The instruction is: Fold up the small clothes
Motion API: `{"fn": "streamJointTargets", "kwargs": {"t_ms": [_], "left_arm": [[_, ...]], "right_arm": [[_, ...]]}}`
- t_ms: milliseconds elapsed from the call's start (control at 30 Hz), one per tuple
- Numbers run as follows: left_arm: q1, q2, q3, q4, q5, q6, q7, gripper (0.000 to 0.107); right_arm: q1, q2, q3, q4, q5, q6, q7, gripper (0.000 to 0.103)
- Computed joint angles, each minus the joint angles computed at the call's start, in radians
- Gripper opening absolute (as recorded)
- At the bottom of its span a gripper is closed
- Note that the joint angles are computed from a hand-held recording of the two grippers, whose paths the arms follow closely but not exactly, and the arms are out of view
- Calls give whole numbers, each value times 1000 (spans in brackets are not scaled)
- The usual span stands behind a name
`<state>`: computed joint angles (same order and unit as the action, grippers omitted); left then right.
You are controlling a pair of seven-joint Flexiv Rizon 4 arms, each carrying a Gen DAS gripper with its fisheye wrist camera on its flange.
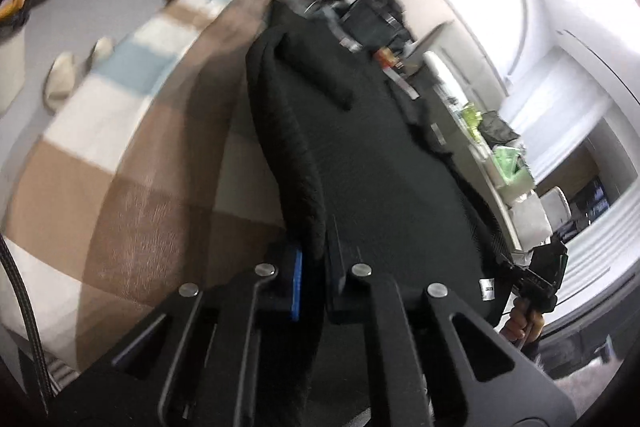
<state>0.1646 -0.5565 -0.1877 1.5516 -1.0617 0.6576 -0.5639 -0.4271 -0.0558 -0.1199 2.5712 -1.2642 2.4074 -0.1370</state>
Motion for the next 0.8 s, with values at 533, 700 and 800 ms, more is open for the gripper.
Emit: {"fn": "streamJointTargets", "kwargs": {"t_ms": [533,700,800], "left_arm": [[17,107,39,69,-294,-199,260,5],[18,50,19,-20,-312,-165,166,5],[9,-24,-9,-138,-293,-103,94,5]], "right_arm": [[-45,-9,-6,86,78,368,-102,4],[-9,17,7,31,154,275,-57,4],[20,12,8,-61,194,170,-15,4]]}}
